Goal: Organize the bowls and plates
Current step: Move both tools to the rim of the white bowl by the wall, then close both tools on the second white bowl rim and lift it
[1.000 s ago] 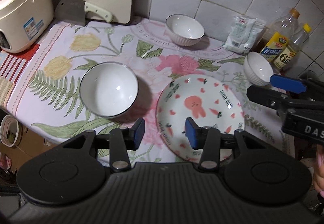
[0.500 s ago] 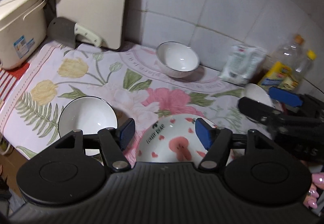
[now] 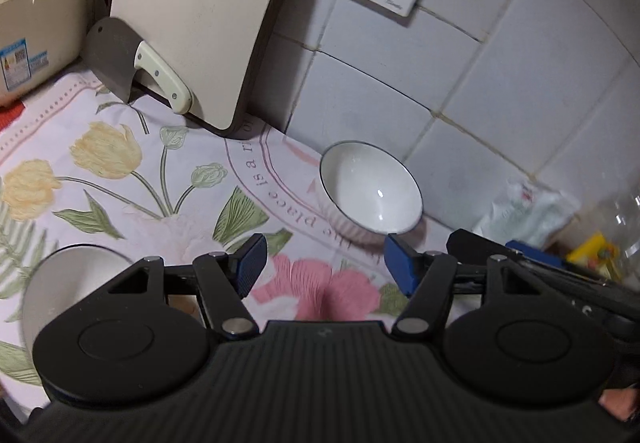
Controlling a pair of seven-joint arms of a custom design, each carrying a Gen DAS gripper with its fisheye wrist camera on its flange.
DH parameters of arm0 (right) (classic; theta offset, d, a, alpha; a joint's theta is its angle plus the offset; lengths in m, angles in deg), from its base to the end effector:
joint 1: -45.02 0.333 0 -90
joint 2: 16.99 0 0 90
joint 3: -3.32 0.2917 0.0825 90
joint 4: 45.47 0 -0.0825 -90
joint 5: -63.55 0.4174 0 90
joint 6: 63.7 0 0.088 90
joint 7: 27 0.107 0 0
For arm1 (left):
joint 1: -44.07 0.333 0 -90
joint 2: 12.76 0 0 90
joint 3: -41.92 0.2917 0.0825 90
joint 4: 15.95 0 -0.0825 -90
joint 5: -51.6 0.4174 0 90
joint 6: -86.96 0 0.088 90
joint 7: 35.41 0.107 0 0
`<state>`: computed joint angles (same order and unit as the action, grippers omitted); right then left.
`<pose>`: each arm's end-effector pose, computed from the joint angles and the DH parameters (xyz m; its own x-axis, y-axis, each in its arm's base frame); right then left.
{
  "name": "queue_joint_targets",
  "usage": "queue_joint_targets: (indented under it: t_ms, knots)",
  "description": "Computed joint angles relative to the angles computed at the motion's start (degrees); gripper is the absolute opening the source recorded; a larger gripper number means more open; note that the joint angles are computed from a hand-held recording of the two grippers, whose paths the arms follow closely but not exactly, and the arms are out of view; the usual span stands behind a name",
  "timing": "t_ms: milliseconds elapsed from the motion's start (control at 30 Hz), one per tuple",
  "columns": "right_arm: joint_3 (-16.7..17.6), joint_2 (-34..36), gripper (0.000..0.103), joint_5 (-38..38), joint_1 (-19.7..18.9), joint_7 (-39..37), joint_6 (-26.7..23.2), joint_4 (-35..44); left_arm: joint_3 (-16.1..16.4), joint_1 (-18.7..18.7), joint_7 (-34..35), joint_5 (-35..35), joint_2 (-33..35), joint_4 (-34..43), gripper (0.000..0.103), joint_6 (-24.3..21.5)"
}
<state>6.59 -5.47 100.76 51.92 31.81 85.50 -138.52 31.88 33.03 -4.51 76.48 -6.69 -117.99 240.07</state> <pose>0.6923 0.1080 0.5588 0.3786 -0.8952 -0.2353 -0.6467 -0.0741 -0.7591 0.6241 -0.2492 0.5482 0.2022 -0.9150 0.3492 -0.6449 -0.3927 -0.6557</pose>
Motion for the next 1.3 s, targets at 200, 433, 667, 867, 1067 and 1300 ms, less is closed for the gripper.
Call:
queue_joint_targets:
  t_ms: [200,433,667,867,1067,1300]
  knots:
    - [-0.1,9.5,0.089,-2.2,-0.6,8.1,-4.1,11.0,-0.2,0.2,2.8,-4.6,5.7,5.3,0.063,-1.2]
    - [-0.3,19.3,0.084,-8.4,-0.5,18.7,-10.1,23.9,-0.2,0.4,5.9,-10.4,11.2,11.9,0.063,-3.2]
    - [1.1,25.7,0.083,-8.9,-2.2,24.9,-16.1,32.9,0.3,0.1,7.7,-11.8,16.8,19.6,0.063,-7.1]
    - [1.0,31.4,0.07,-12.2,-2.0,29.6,-23.7,41.9,0.1,-0.2,11.7,-13.5,22.4,27.2,0.055,-10.8]
    - [1.7,33.9,0.05,-12.6,-2.2,31.9,-26.1,45.2,0.6,-1.0,13.7,-13.7,25.6,32.1,0.044,-14.6]
    - [2.4,35.1,0.024,-12.4,-2.1,32.7,-28.2,46.8,0.5,-1.2,15.5,-14.3,26.1,31.8,0.023,-13.8]
